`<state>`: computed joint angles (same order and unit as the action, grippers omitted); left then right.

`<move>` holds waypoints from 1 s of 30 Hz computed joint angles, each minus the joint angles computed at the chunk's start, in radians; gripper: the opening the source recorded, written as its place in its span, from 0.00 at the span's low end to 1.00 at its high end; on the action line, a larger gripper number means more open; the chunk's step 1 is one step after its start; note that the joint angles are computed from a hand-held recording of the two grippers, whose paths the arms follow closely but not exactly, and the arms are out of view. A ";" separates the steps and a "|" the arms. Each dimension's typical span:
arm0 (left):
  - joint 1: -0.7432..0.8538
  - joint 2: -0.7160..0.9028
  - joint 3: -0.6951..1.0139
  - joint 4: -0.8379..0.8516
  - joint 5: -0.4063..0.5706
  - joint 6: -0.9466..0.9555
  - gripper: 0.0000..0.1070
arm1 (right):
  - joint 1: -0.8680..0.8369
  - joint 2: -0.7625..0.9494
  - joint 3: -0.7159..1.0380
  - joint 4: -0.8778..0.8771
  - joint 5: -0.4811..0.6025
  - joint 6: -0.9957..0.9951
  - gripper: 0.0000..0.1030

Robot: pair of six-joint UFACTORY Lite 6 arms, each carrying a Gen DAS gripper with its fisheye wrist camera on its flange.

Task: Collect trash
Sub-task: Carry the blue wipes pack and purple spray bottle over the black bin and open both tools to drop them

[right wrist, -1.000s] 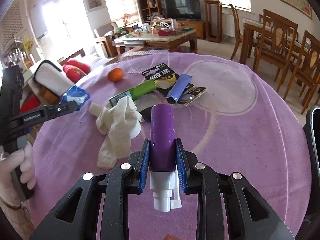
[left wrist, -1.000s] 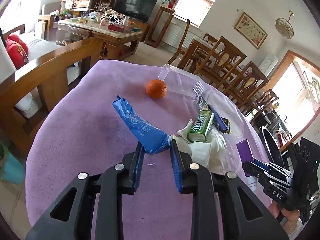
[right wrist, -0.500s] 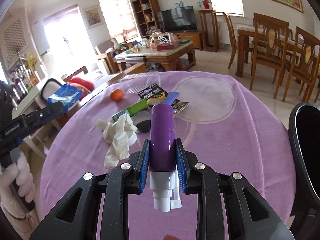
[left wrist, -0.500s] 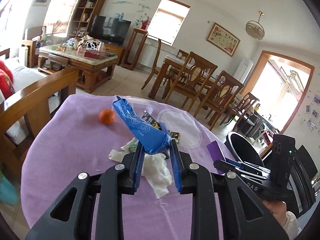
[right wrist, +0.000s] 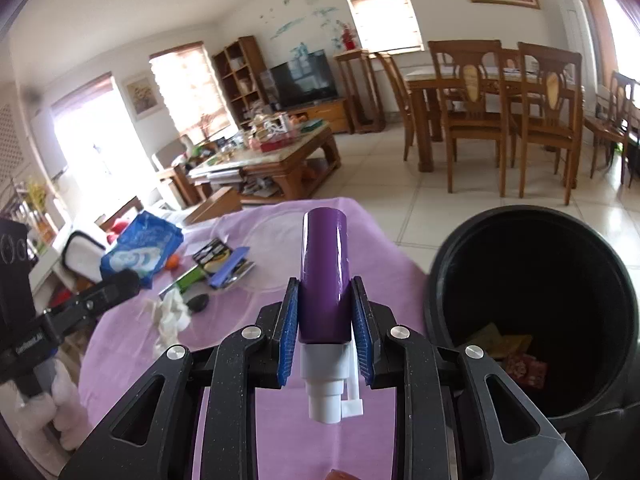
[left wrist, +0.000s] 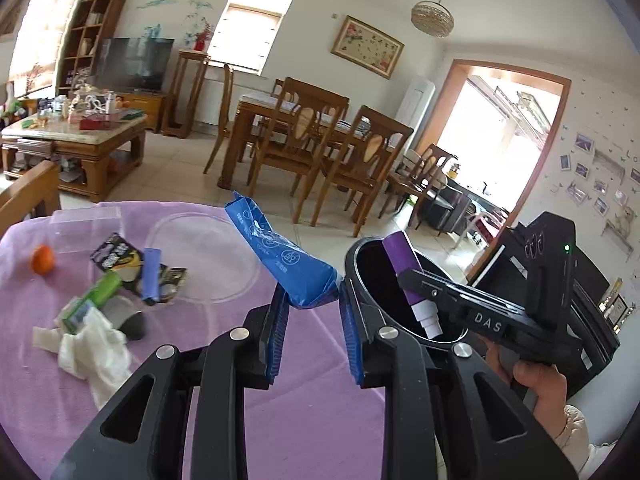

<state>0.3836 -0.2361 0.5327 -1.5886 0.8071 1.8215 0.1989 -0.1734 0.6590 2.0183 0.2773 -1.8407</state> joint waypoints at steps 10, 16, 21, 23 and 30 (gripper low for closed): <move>-0.565 0.237 0.132 -0.393 -0.259 0.178 0.24 | -0.661 0.091 0.022 -0.351 0.372 0.099 0.25; -0.733 0.387 0.234 -0.558 -0.327 0.296 0.24 | -0.845 0.300 0.127 -0.377 0.470 0.009 0.25; -0.769 0.489 0.308 -0.567 -0.349 0.297 0.24 | -0.890 0.427 0.181 -0.353 0.491 -0.048 0.25; -0.778 0.516 0.330 -0.565 -0.360 0.296 0.24 | -0.895 0.472 0.206 -0.344 0.494 -0.059 0.25; -0.829 0.569 0.399 -0.590 -0.426 0.309 0.24 | -0.864 0.553 0.263 -0.314 0.482 -0.062 0.25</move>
